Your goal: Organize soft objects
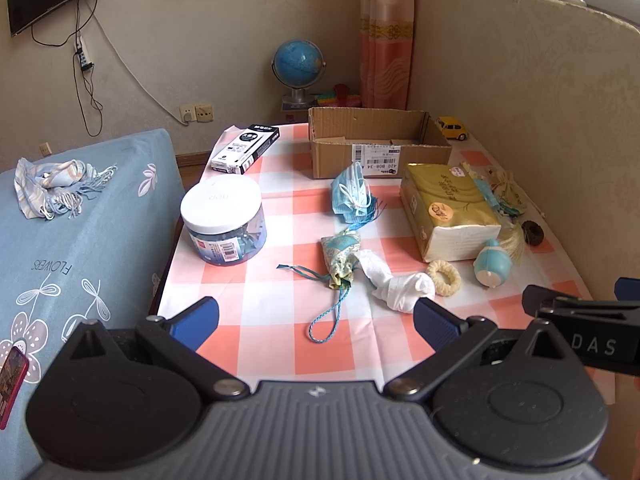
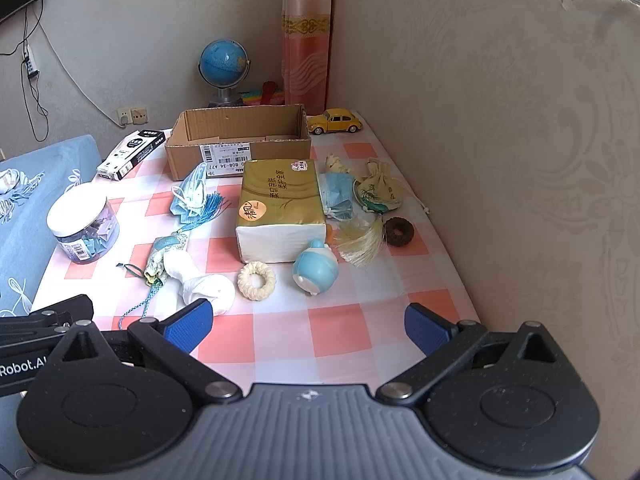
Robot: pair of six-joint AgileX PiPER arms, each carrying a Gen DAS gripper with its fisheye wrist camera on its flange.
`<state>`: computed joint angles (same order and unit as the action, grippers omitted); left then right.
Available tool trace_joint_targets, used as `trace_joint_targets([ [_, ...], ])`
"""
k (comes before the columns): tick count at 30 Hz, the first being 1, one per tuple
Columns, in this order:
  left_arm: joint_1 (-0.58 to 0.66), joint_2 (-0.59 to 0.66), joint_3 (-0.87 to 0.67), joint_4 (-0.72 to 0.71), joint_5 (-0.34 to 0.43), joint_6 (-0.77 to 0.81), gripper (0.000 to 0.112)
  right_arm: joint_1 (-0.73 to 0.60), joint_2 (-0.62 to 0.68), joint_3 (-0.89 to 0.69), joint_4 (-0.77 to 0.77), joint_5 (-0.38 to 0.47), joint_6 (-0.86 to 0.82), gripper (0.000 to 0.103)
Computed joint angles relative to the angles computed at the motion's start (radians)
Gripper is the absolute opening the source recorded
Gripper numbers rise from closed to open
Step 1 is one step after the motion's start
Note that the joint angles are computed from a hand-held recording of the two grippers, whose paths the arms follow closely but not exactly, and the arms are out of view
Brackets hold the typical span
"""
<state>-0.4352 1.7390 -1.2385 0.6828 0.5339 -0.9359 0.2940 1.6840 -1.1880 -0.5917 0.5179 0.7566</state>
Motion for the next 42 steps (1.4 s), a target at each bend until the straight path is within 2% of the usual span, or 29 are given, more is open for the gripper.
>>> trace_joint_targets([
  [42,-0.001,-0.003,-0.002,0.001,0.001,0.000,0.102,-0.006,0.002,-0.009,0.004,0.000,-0.010,0.103],
])
